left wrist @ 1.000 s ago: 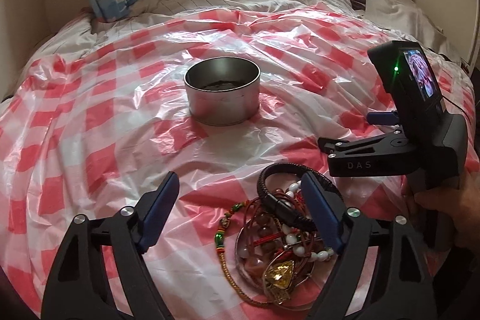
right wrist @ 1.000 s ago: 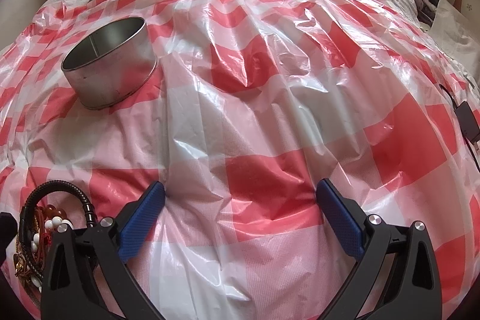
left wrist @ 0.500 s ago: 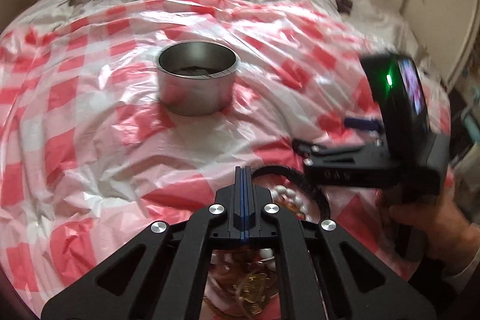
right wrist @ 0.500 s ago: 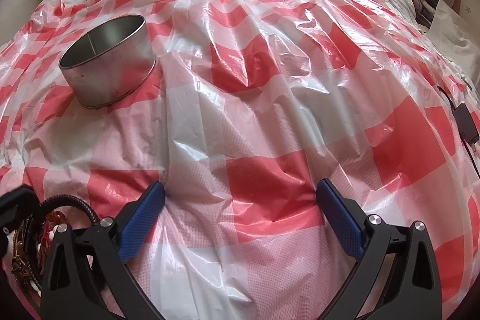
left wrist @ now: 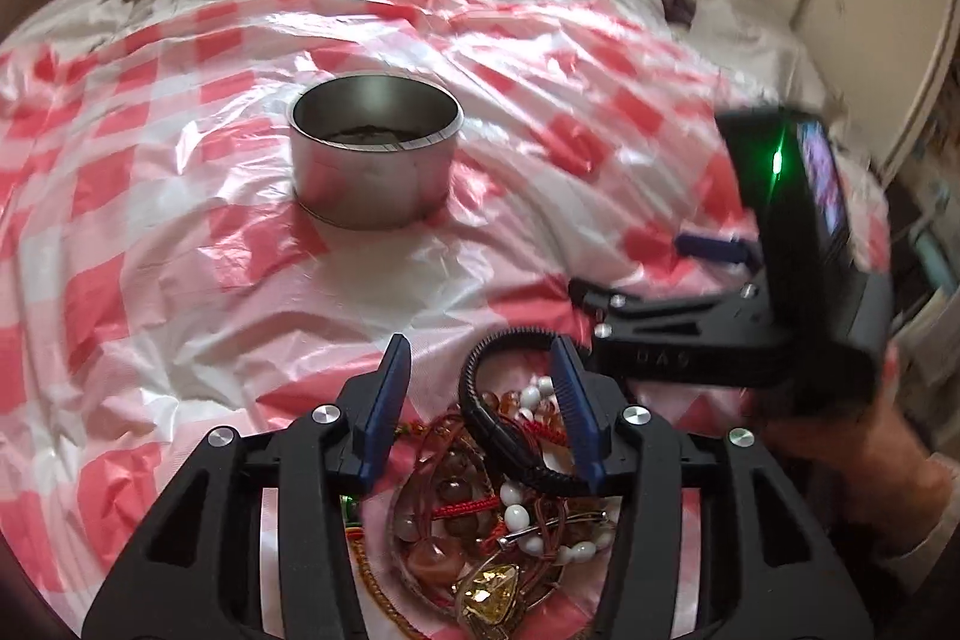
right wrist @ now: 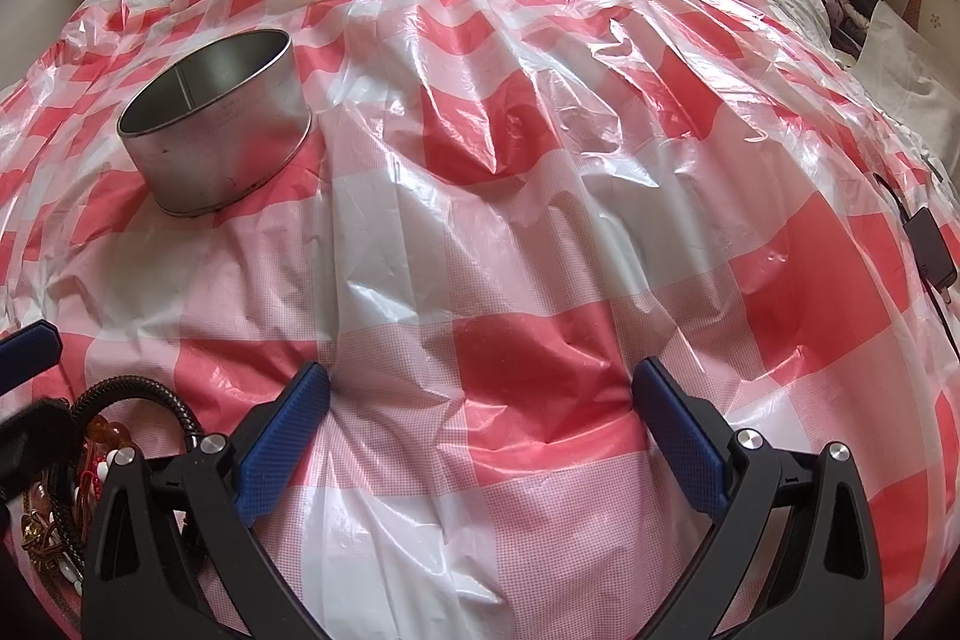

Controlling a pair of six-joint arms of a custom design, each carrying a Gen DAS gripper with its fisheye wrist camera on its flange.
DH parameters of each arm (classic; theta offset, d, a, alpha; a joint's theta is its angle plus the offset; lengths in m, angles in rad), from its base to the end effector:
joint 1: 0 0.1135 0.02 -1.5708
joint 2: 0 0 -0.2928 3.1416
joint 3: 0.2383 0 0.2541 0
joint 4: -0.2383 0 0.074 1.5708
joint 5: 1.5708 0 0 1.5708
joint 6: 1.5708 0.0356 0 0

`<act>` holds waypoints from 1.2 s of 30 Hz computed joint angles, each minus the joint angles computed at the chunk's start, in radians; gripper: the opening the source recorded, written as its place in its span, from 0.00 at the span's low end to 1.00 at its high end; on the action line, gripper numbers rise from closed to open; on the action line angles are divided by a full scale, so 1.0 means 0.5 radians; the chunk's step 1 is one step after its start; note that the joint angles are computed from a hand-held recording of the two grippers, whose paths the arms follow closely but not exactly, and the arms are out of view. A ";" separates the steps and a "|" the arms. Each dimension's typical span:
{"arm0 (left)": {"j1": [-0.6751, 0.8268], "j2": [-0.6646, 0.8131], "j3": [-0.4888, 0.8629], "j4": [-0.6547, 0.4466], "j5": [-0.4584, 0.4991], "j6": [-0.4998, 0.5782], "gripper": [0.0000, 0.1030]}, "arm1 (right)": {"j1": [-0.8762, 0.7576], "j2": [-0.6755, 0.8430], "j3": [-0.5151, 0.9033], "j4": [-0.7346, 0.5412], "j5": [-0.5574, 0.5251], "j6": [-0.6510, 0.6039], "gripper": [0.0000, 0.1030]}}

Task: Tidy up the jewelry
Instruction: 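Lower the left tool onto the jewelry pile and grasp the black braided bracelet, then carry the black bracelet to the tin with the left tool while the right tool pinches beads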

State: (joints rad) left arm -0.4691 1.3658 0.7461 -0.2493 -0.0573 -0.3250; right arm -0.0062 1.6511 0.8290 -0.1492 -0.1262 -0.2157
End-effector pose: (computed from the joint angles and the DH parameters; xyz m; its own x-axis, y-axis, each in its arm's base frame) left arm 0.2390 -0.1189 0.2219 -0.7791 0.0375 -0.6258 0.1790 0.9700 -0.1647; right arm 0.3172 0.0025 0.1750 -0.7926 -0.2074 -0.5734 -0.2401 0.9706 -0.0193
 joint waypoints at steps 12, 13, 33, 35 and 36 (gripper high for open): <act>0.589 -0.391 -0.272 0.188 0.239 -0.360 0.05 | -0.067 -0.028 0.068 -0.135 -0.166 -0.027 0.93; 0.649 -0.398 -0.272 0.162 0.239 -0.384 0.00 | -0.096 -0.095 0.040 -0.128 -0.269 -0.031 0.93; 0.545 -0.057 -0.108 -0.001 -0.067 -0.220 0.23 | 0.188 -0.508 -0.238 -0.328 -0.828 -0.652 0.27; 0.548 -0.045 -0.105 -0.001 -0.057 -0.197 0.22 | 0.206 -0.486 -0.239 -0.338 -0.818 -0.675 0.08; 0.548 -0.035 -0.098 -0.009 -0.049 -0.185 0.22 | 0.213 -0.492 -0.246 -0.330 -0.813 -0.680 0.07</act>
